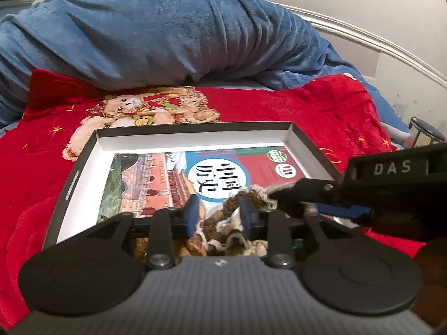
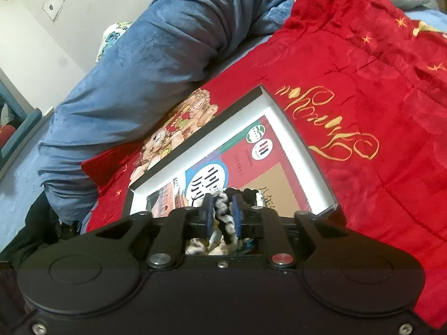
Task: Organize objects
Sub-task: 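Lower both scrunchies into the box with both tools, then open both tools to release the scrunchies into the box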
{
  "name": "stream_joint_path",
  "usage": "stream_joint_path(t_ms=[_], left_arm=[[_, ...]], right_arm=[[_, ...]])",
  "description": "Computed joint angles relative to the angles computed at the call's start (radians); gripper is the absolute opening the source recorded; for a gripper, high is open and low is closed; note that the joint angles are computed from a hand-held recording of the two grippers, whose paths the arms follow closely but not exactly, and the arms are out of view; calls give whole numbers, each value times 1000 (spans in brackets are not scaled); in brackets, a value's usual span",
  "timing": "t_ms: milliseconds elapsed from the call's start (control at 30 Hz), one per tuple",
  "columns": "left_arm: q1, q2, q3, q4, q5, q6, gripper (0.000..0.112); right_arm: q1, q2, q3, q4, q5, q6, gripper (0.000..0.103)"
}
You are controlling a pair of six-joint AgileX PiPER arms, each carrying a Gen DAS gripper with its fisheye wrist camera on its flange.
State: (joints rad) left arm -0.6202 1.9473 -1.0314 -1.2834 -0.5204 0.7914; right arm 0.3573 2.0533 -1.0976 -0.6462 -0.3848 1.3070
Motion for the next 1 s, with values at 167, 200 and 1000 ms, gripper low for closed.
stream_joint_path(t_ms=[167,200,1000], left_arm=[[4,-37,11,-48,24,60,70],[9,-51,19,-47,39,60,73],[-156,-612,279,-426,-238,590,87]], right_arm=[[-21,-17,7,-123,-33,82,47],[-25,-26,13,-142,-43,92,48],[26,-487,435,294,-117,-316,99]])
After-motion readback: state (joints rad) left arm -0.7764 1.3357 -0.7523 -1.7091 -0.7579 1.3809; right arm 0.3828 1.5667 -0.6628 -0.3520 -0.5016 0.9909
